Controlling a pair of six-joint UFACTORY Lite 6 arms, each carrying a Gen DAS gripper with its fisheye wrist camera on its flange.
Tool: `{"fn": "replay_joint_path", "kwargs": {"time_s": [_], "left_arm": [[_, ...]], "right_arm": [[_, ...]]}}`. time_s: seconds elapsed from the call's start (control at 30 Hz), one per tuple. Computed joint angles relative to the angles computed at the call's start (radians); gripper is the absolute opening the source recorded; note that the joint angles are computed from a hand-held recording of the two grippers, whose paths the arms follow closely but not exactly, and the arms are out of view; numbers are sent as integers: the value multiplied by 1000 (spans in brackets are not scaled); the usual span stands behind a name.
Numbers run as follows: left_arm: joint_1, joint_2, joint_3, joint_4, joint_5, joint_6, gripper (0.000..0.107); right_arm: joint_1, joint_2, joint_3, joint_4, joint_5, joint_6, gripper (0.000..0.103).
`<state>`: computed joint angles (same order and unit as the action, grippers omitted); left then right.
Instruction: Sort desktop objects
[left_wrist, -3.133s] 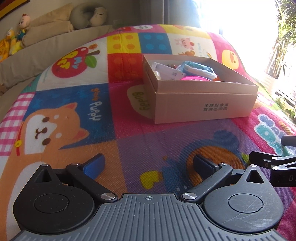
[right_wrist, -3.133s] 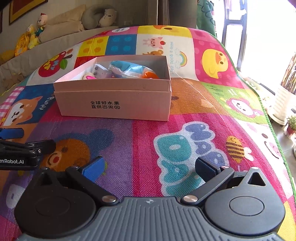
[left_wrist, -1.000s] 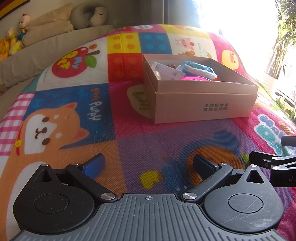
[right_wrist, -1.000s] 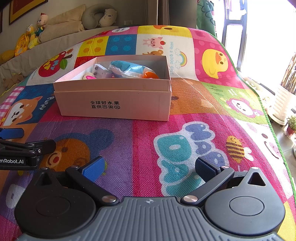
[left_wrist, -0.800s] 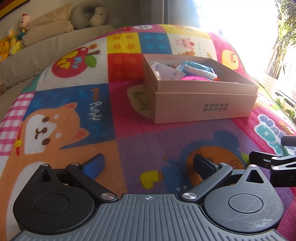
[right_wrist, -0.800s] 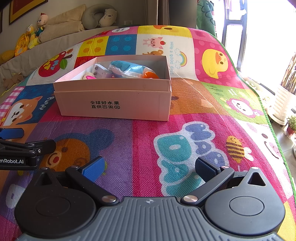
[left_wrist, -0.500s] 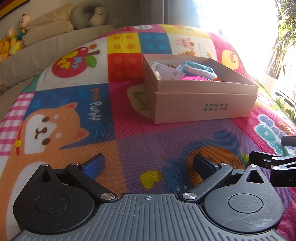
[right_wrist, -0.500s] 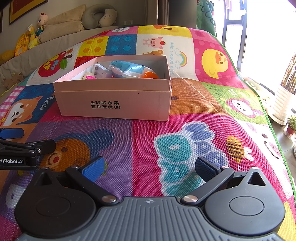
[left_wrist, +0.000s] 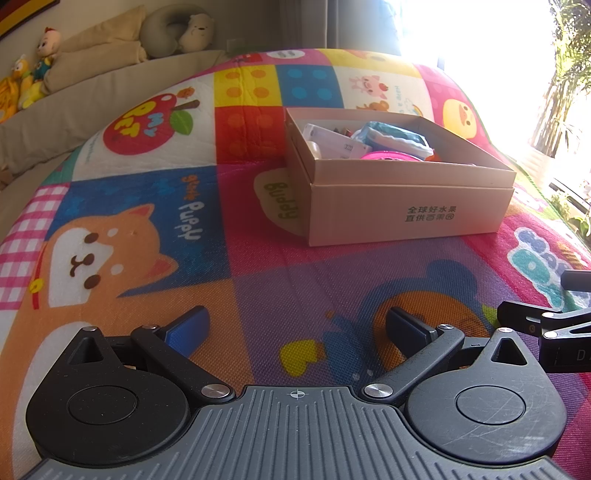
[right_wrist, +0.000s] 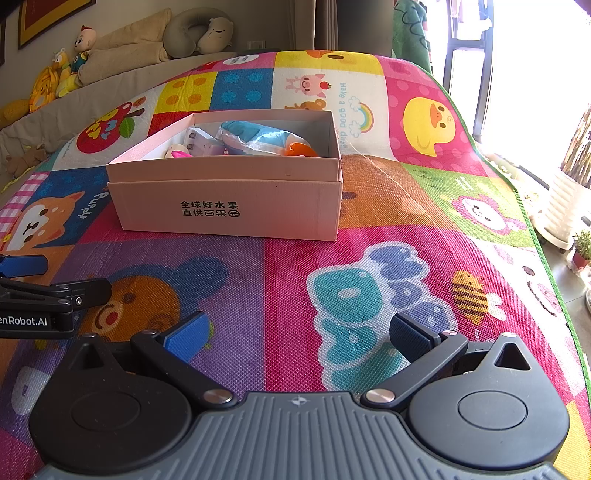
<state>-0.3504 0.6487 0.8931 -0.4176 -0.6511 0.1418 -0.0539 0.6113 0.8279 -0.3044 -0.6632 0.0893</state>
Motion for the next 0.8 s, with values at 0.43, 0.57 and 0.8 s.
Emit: {"fn": "replay_joint_path", "kwargs": {"time_s": [0.43, 0.57, 0.8], "left_arm": [[7, -1, 0, 13, 3, -6, 103], [7, 0, 0, 14, 3, -7, 103], [21, -32, -15, 56, 52, -24, 103]], "right_arm": [[0, -1, -2, 0, -1, 0, 103], [0, -2, -3, 0, -1, -1, 103], [0, -2, -3, 0, -1, 0, 103]]}}
